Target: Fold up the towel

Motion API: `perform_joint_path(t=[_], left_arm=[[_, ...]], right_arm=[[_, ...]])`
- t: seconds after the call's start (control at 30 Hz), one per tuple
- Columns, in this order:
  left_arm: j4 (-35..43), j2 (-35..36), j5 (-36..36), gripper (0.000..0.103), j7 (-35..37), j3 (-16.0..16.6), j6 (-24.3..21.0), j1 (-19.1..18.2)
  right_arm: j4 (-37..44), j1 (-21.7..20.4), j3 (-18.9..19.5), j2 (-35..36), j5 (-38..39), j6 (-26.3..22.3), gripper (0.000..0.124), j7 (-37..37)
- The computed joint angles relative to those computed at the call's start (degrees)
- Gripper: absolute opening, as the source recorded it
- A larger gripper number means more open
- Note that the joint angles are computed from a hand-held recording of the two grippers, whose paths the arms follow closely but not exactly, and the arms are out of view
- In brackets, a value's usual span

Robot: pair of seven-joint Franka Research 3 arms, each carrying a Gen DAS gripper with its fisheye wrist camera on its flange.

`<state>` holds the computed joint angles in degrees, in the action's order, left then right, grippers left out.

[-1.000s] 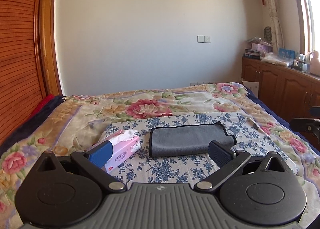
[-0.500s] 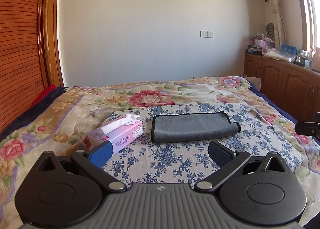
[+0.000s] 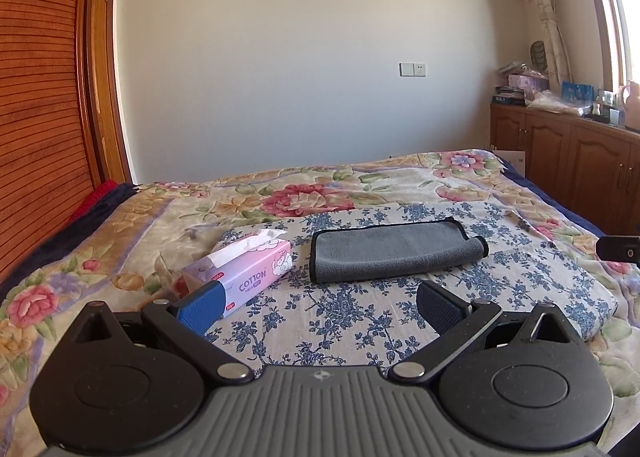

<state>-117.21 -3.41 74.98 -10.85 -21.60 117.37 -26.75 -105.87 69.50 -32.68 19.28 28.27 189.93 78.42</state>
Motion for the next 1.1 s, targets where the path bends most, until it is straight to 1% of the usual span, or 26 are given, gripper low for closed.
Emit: perform_joint_path(t=[0.1,0.3,0.53,0.83,0.9,1.1], left_arm=[[-0.08,0.25,1.22,0.103,-0.26,-0.23,-0.83,-0.25],[-0.18,0.19,2.86,0.103,-1.05,-0.31,-1.7,-0.63],[-0.76,-0.47,3.74,0.103,-2.79,-0.55,-2.84,-0.81],[-0.93,-0.52,5.24,0.103,-3.85,-1.13,-4.52,-1.16],[-0.95,-0.5,5.53,0.103,-3.97,-1.11,-4.65,-1.23],[-1.0,-0.38,5.88,0.103,-4.2,-1.04,-4.87,-1.33]], right_arm=[[-0.12,0.31,-0.12,0.23,0.77,1.02,0.103,-0.53],[-0.28,-0.64,1.82,0.09,4.6,3.55,0.103,-4.54],[-0.83,-3.23,5.88,-0.41,7.88,7.79,0.103,-9.3],[0.33,-6.26,10.25,-0.35,13.57,9.36,0.103,-15.65],[0.88,-6.24,10.55,-0.08,15.66,9.47,0.103,-17.5],[1.86,-8.5,13.77,-0.06,19.6,9.99,0.103,-21.83]])
